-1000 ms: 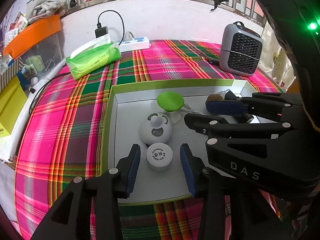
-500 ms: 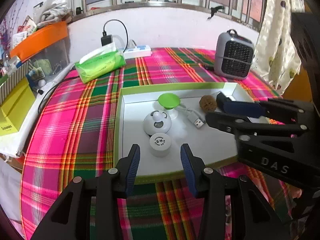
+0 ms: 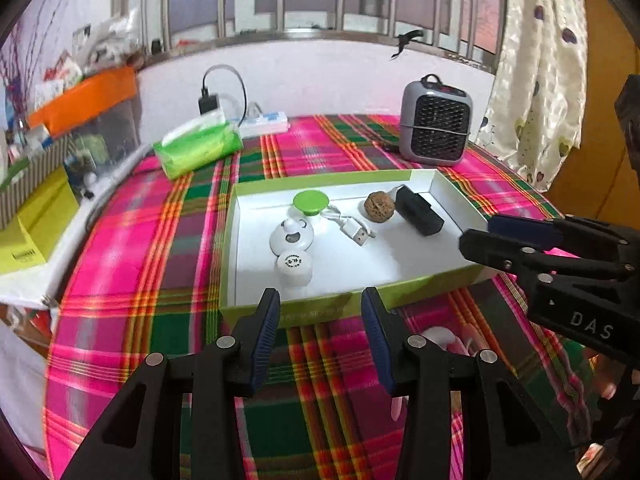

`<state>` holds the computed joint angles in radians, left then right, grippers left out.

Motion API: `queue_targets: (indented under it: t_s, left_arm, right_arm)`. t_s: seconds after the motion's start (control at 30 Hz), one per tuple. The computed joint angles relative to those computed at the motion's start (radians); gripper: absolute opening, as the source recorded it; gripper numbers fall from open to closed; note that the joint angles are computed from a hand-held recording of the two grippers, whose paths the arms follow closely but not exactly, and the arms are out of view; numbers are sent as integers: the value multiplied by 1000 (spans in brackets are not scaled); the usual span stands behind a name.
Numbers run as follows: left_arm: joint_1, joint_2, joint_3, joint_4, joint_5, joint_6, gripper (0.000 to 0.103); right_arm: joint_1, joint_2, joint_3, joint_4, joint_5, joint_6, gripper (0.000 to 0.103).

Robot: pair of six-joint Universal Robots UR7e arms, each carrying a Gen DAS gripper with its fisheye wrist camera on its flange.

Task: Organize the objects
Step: 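Lift both grippers out of the box and move back toward the pink clips, then position both open grippers over the pink clips in front of the box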

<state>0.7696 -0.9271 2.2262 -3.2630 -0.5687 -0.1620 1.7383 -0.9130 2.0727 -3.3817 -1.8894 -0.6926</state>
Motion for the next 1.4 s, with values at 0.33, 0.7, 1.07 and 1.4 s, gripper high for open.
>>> queue_targets:
  t_s: [0.33,0.7,1.07,1.4]
  left_arm:
    - [-12,-38,67,-69,-77,8,41]
    - [21,-65,104,-37,-156,-36,41]
    - [64,-85,123,-45,-274,-25,41]
    - [69,-90,109,-3,-310,-22,43]
  right_arm:
    - [-19,-41,106,-84,-57,14,38]
    - [-44,-60,165,-92,-57,42,39]
    - [-59,-70,182,-28,-23,30,43]
    - [-72,-73,167,34,14,18,48]
